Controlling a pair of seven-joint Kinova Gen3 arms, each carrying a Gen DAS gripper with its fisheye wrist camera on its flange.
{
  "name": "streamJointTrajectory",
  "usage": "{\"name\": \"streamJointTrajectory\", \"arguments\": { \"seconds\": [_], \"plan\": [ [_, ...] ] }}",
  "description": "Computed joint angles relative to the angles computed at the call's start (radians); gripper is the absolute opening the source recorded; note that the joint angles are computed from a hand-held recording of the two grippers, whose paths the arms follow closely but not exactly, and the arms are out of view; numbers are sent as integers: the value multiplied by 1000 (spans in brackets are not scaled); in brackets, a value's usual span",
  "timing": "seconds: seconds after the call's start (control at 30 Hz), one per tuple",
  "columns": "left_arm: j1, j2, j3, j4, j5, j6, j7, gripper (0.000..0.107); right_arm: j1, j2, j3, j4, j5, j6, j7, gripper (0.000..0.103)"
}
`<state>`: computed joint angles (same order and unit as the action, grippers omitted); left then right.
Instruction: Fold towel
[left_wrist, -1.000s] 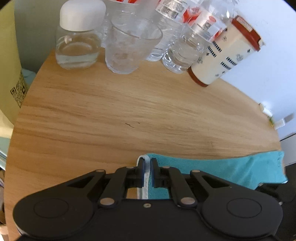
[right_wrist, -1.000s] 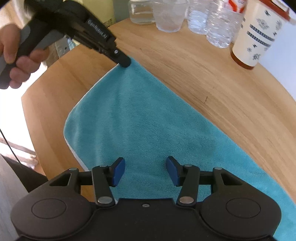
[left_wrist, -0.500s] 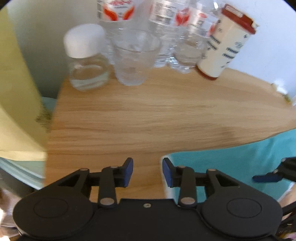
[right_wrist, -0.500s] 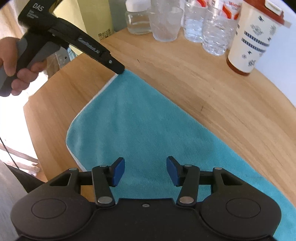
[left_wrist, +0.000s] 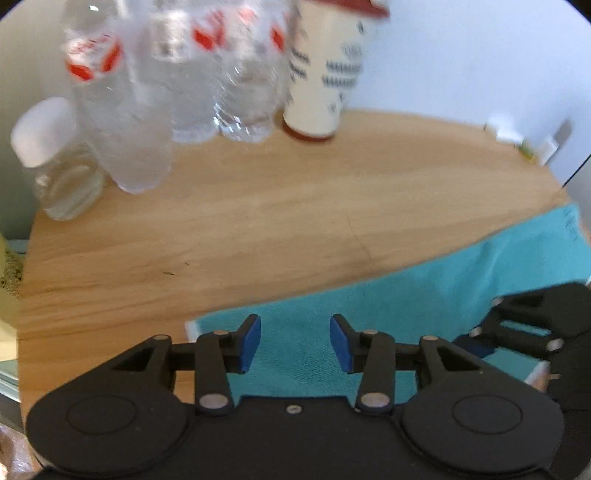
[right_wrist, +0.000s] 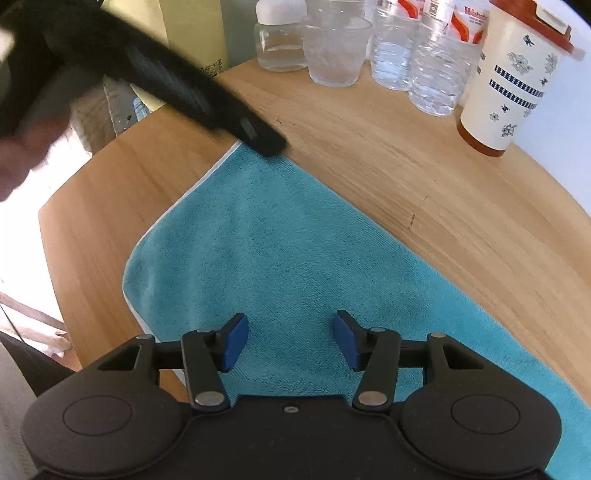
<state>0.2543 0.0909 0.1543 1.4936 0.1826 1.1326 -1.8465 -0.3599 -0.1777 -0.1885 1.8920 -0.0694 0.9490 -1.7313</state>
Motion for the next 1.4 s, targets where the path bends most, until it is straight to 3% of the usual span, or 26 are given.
{"name": "streamJointTrajectory", "arguments": {
  "seconds": [0.07, 0.23, 0.33, 0.5, 0.57, 0.67, 0.77, 0.83, 0.93, 1.07, 1.23, 1.33, 1.4],
  "plan": [
    [7, -10, 8, 29, -22, -33, -20, 42, 33, 2, -30, -10, 3, 17, -1, 57],
    [13, -14, 6, 37, -49, -39, -86, 45, 256, -27, -178, -2, -36, 47, 41, 57],
    [27, 2, 8, 15, -88, -25, -53, 55, 301, -72, -164, 34, -50, 52, 46, 57],
    [40, 24, 8, -20, -117, 7, -20, 58, 117, -150, 46, 90, 61, 103, -86, 61],
    [53, 33, 10, -35, -142, 22, 12, 60, 32, -180, 130, 105, 123, 152, -163, 68],
    [82, 56, 13, -77, -191, 64, 82, 61, -101, -257, 265, 135, 198, 218, -260, 68],
    [144, 66, 12, -116, -283, 91, 171, 59, -230, -357, 347, 142, 316, 331, -359, 67],
    [169, 60, 32, -140, -308, 102, 210, 59, -249, -437, 367, 145, 377, 396, -383, 67],
    [215, 61, 60, -192, -321, 126, 284, 59, -216, -560, 446, 112, 477, 512, -314, 67],
    [400, 123, 38, -330, -338, 181, 447, 60, -189, -682, 621, 26, 627, 605, -152, 57],
    [595, 280, 94, -521, -436, 223, 569, 60, -275, -770, 848, -121, 740, 650, 51, 47],
    [702, 383, 97, -646, -457, 252, 576, 71, -353, -830, 944, -178, 804, 676, 165, 47],
    [778, 453, 84, -737, -467, 273, 569, 78, -373, -841, 1019, -222, 777, 659, 215, 47]
  ]
}}
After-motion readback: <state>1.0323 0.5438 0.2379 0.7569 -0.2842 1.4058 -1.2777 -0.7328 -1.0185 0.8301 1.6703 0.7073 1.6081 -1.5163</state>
